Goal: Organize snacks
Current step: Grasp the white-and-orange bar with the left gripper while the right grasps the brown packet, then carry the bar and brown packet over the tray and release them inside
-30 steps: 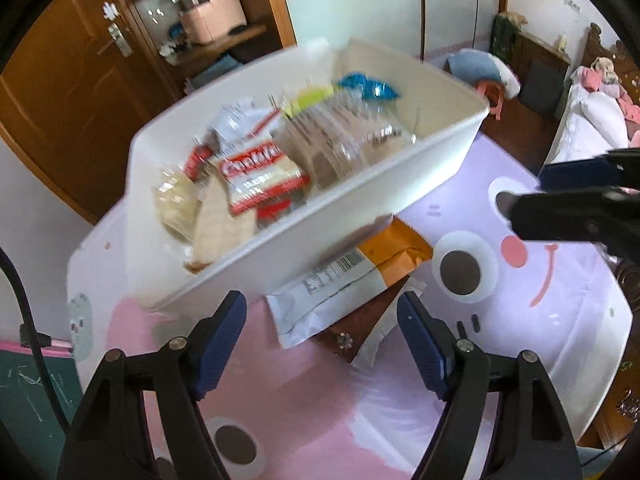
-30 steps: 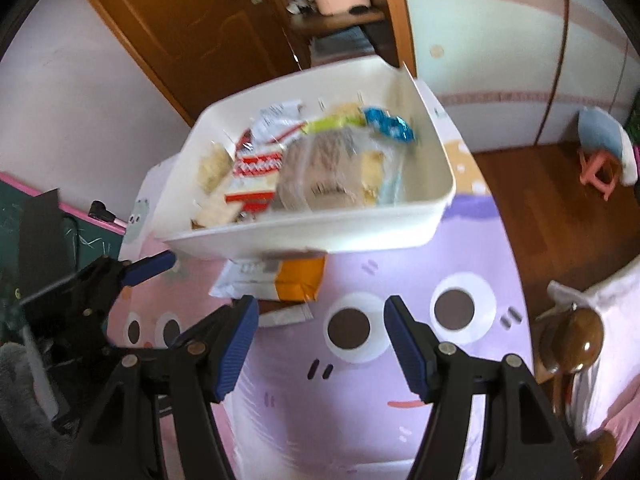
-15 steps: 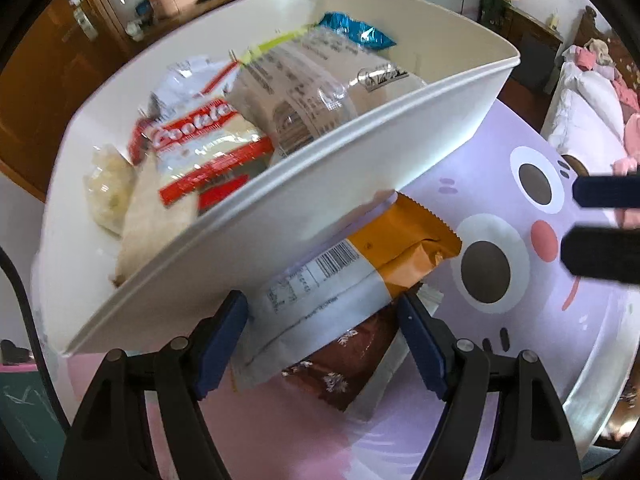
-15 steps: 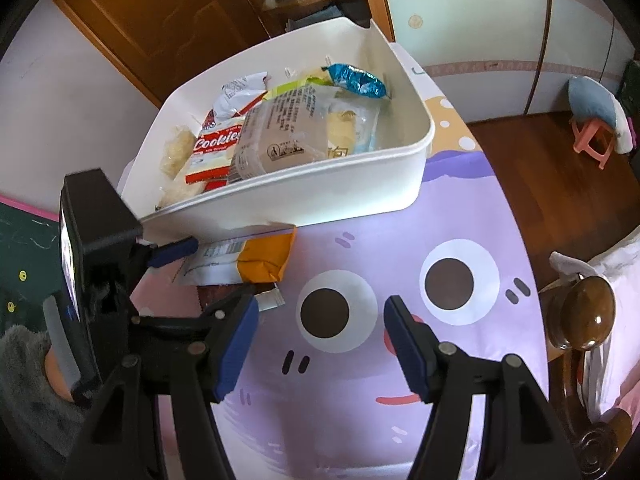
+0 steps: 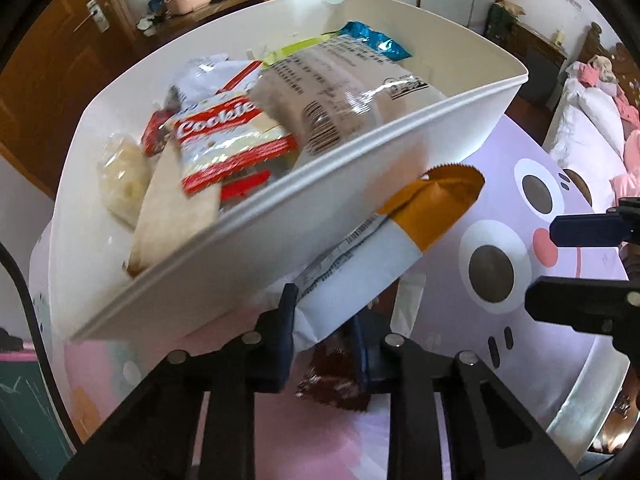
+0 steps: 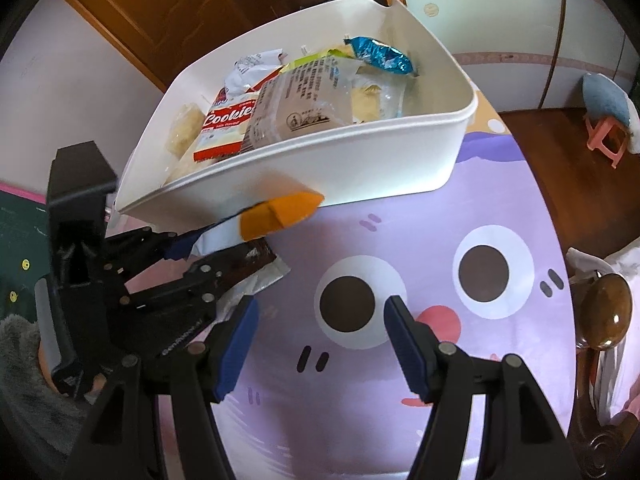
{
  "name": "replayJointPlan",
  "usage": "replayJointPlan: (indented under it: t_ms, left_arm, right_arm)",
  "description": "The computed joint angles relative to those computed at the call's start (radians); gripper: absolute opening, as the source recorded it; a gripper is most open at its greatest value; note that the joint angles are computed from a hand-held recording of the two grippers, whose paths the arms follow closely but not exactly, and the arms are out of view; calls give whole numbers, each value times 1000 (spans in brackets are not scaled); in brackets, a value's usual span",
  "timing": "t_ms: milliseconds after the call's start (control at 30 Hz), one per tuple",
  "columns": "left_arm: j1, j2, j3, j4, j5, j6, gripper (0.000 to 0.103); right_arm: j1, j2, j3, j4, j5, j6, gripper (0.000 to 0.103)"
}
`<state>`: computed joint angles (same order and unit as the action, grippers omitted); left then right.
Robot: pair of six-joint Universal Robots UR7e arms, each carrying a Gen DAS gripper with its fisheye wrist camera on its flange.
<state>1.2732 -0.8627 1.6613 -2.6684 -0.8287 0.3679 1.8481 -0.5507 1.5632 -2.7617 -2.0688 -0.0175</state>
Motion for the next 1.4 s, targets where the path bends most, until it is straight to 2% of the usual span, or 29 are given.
replayJointPlan:
  t_ms: [267,500,667,767,900,967,1000,1067,1267,1400]
  left_arm:
    - [18,-128,115,8,-10,-193,18]
    - [26,-250,233,-18,41,-376,16]
    - [23,-311,281,-29,64,-479,15]
    - [22,-345,305,-37,70,-514,15]
    - [17,-376,319,-51,58,-534,15]
    - [13,-397,332,-54,50,-542,15]
    - [10,-400,333,-54,47,-546,15]
    - [5,-409,336,-54,33,-549,15]
    - [-22,-427,342,-65,19,-545,15]
    - [-38,-438,337,-56,0,-552,15]
  right_arm:
    - [1,57,-56,47,50,-4,66]
    - [18,136,-138,95,71,11,66]
    - [47,195,-193,106,18,19,66]
    - [73,246,-241,113,-59,25,67]
    - [107,309,-295,102,-175,-13,67]
    - [124,341,-320,97,-247,-44,62]
    - [133,359,-333,88,-288,-72,52]
    - [137,359,-327,75,-288,-79,39]
    - [121,317,-299,128,-220,-16,34]
    - [134,246,-209,74,-197,-29,33]
